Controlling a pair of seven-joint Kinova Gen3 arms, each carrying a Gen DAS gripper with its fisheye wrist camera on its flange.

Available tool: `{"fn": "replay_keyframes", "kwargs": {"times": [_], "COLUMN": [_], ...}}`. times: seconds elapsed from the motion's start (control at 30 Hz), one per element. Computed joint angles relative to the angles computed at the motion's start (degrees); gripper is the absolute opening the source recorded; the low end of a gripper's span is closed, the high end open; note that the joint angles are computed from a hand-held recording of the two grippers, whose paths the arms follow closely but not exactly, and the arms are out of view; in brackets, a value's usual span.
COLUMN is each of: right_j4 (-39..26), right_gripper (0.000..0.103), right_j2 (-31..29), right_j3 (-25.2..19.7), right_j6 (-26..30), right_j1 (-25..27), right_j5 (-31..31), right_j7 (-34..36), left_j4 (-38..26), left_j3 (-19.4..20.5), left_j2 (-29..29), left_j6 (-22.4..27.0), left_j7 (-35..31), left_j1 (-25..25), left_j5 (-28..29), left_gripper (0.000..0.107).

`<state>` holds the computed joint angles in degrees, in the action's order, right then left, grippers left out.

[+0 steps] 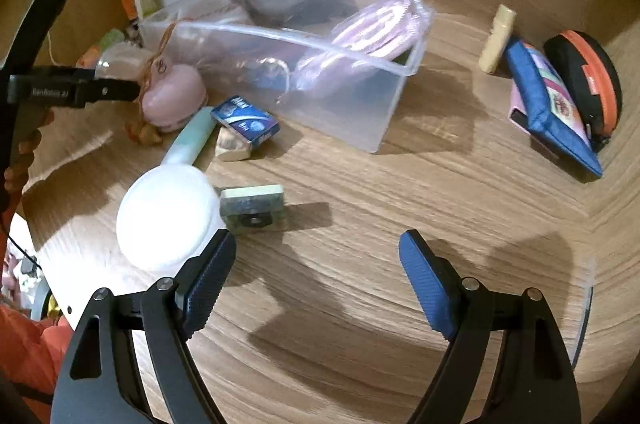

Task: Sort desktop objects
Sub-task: 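Grasp the white cup with the left gripper while the right grasps a small green-labelled box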

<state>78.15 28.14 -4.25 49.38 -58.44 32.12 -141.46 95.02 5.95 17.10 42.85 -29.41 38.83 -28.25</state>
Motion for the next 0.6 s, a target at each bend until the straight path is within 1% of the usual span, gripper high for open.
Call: {"fn": "replay_keyframes", "kwargs": {"times": [0.07, 0.2, 0.27, 0.3, 0.33, 0.37, 0.4, 0.47, 0.53, 0.6], "right_j4": [-0.23, -0.82, -1.13, -1.21, -1.92, -2.69, -3.12, -3.35, -3.65, -3.64], "right_gripper": [0.081, 0.081, 0.079, 0.075, 0.065, 0.06, 0.05, 0.044, 0.032, 0.031], "right_j2": [0.24, 0.75, 1.04, 1.16, 1.59, 2.01, 2.32, 2.46, 2.54, 2.47], "right_j3": [-0.54, -0.47, -0.55, -0.37, -0.48, -0.73, -0.9, 0.03, 0.21, 0.39], "right_j6": [-0.86, -2.02, -2.73, -3.19, -2.87, -2.42, -2.25, -2.18, -2.24, -2.6], "right_j1": [0.68, 0.84, 1.12, 1.11, 1.33, 1.65, 1.93, 1.19, 1.33, 1.52], "right_j5": [-0.79, -1.71, -2.54, -2.73, -3.3, -4.15, -4.66, -4.49, -4.9, -5.33], "right_j7": [1.02, 2.01, 2.52, 2.47, 3.11, 4.01, 4.54, 4.34, 4.59, 4.52], "left_j4": [0.63, 0.26, 0.12, 0.1, 0.11, -0.01, -0.47, -1.62, -2.15, -2.38], "left_j3": [0.01, -0.09, 0.09, 0.24, 0.45, 0.49, 0.29, -0.37, -0.95, -1.3], "left_j2": [-0.41, -0.48, -0.45, -0.43, -0.37, -0.13, 0.36, 1.37, 1.88, 2.19], "left_j6": [-0.2, 1.73, 1.7, 1.29, 0.84, 0.56, 0.78, 2.01, 2.32, 2.13], "left_j7": [0.23, 1.59, 1.75, 1.73, 1.34, 1.06, 1.4, 2.37, 3.45, 4.14], "left_j1": [-0.1, 1.02, 0.7, 0.5, 0.21, 0.12, 0.71, 1.84, 2.28, 2.24], "left_j5": [0.19, -1.8, -1.77, -1.54, -1.18, -1.14, -1.89, -3.3, -4.05, -4.26], "left_gripper": [0.094, 0.094, 0.094, 0.094, 0.094, 0.094, 0.094, 0.094, 0.094, 0.092]}}
